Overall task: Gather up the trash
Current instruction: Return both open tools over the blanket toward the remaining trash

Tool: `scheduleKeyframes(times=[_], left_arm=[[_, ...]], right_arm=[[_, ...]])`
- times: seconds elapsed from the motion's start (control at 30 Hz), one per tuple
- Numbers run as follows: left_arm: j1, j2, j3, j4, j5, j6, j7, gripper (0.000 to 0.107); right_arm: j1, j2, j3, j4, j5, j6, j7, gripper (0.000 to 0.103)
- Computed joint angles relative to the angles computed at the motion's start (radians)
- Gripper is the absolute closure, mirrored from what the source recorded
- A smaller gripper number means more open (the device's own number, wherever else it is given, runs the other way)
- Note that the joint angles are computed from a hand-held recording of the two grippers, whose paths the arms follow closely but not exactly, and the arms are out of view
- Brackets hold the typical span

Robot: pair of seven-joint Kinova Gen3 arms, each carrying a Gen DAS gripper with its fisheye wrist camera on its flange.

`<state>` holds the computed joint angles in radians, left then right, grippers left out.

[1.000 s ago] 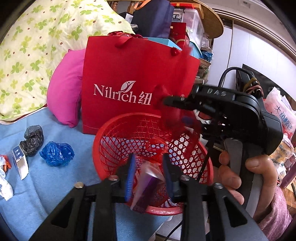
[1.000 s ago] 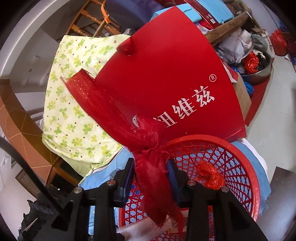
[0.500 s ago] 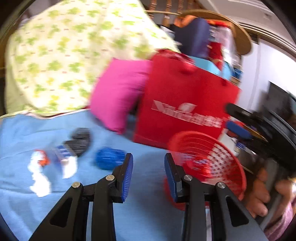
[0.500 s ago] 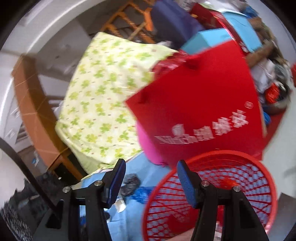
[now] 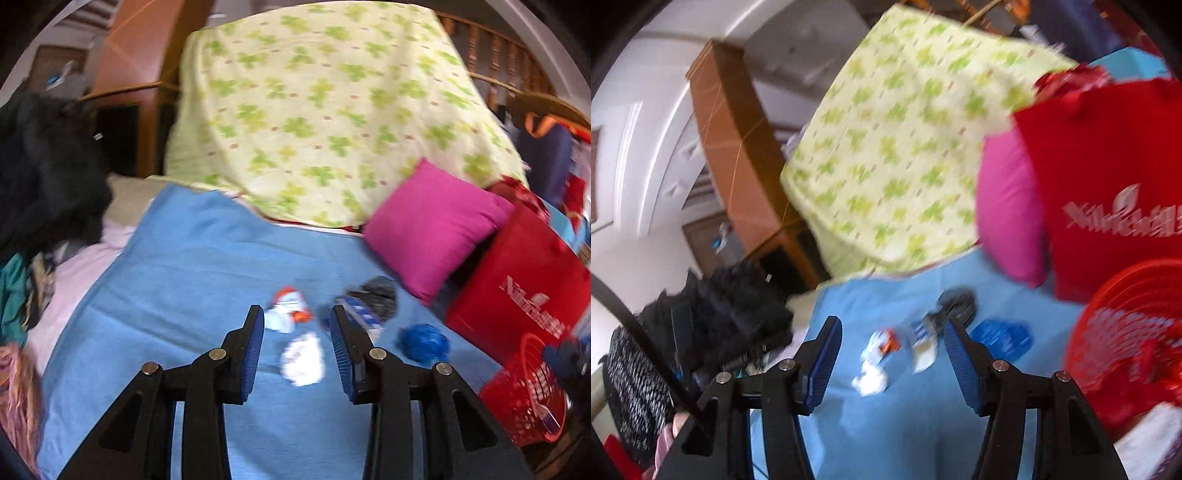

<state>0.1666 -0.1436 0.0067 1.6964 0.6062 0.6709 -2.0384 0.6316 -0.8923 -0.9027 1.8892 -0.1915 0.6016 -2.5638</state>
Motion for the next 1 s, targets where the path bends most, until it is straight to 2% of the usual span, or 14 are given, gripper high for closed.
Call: scheduleKeyframes(times=[0.1, 0.27, 0.6, 0.83, 1.0], left_arm=[[-0.021, 0.022, -0.002, -0.005, -0.029, 0.010, 0.034, 0.070], [-0.037, 0.056, 0.025, -0.026, -0.092, 0.042, 0.106, 0.070], [-0.039, 0.068, 0.045, -0.034, -0.147, 0.072, 0.131, 0.070], [-0.050, 0.084, 0.042, -0.042, -0.157, 0.098, 0.119, 0.070], [-0.045, 0.102, 0.054, -0.043, -0.149, 0.118, 0.092, 0.070]], right_arm=[[0.047, 0.081, -0.092, -0.030, -0.016, -0.011, 0.018, 0.041], [0.090, 0.188, -0.187, -0.037, -0.048, -0.039, 0.034, 0.041], [0.140, 0.305, -0.263, 0.005, -0.060, -0.093, 0.001, 0.041], [0.228, 0.324, -0.317, -0.004, -0.037, -0.085, -0.020, 0.041], [0.373, 0.236, -0.343, -0.047, -0.029, 0.017, -0.017, 0.041]])
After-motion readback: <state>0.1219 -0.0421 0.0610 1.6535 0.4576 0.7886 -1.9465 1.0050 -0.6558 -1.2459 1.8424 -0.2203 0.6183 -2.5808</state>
